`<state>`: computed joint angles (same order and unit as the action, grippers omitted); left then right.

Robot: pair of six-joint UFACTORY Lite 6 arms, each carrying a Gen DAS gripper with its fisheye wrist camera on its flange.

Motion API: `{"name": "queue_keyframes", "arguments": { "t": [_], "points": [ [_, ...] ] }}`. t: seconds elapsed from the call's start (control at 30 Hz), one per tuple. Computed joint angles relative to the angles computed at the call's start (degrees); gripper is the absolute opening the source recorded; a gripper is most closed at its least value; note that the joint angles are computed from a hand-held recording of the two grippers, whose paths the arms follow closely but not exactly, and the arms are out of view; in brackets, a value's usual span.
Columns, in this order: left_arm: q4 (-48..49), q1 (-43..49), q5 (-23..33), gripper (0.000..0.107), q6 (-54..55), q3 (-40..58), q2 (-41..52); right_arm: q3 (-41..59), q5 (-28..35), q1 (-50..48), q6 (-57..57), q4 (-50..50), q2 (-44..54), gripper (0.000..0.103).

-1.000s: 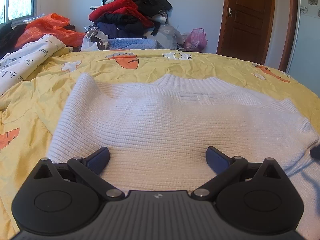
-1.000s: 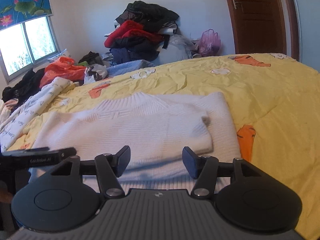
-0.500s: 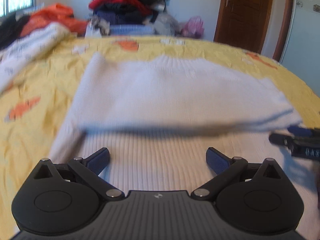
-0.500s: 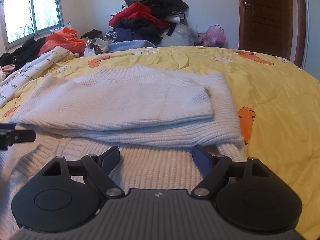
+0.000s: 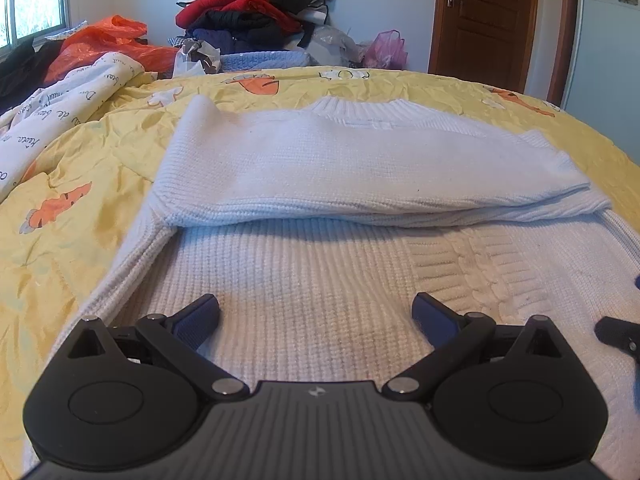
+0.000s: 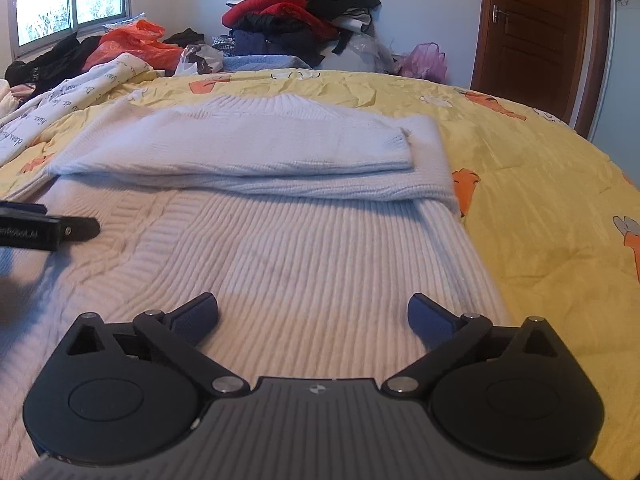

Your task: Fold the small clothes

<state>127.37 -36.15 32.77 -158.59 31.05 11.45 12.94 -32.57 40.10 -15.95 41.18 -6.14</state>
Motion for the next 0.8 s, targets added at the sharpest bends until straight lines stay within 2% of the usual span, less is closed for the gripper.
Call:
{"name": "queue_keyframes", "arguments": {
  "t": [0.17, 0.27, 0.33, 0.4, 0.57, 0.73, 0.8],
  "points": [
    [-15.3, -5.5, -0.7, 0.103, 9.0, -4.7, -8.3, -1.9, -0.5, 0.8, 0.4, 1.0, -2.1, 0.103],
    [-18.9, -9.6, -0.3, 0.103, 8.7, -11.1, -16.0, -1.5, -1.1, 1.3, -0.1, 1.8, -1.3, 0.103],
    [-20.6, -11.6, 0.3, 0.103, 9.0, -13.6, -16.8, -1.6, -1.1, 1.0, 0.4, 1.1, -1.4, 0.103],
    [-17.0, -16.3, 6.0, 0.103, 3.1, -17.8, -16.5, -1.6, -1.1, 0.9, 0.5, 0.9, -1.3, 0.103],
    [-14.6, -14.8, 5.5, 0.103, 1.4, -17.7, -16.2, -1.7, -0.6, 0.9, -0.3, 1.7, -1.9, 0.103],
    [-14.5, -15.2, 6.1, 0.103, 0.5, -17.8, -15.7, -6.9, 2.6, 6.4, -4.7, 11.2, -12.2, 0.103],
    [-14.6, -15.4, 6.2, 0.103, 0.4, -17.8, -15.6, -9.0, -1.8, 11.5, -3.9, 13.5, -10.5, 0.103]
  ]
}}
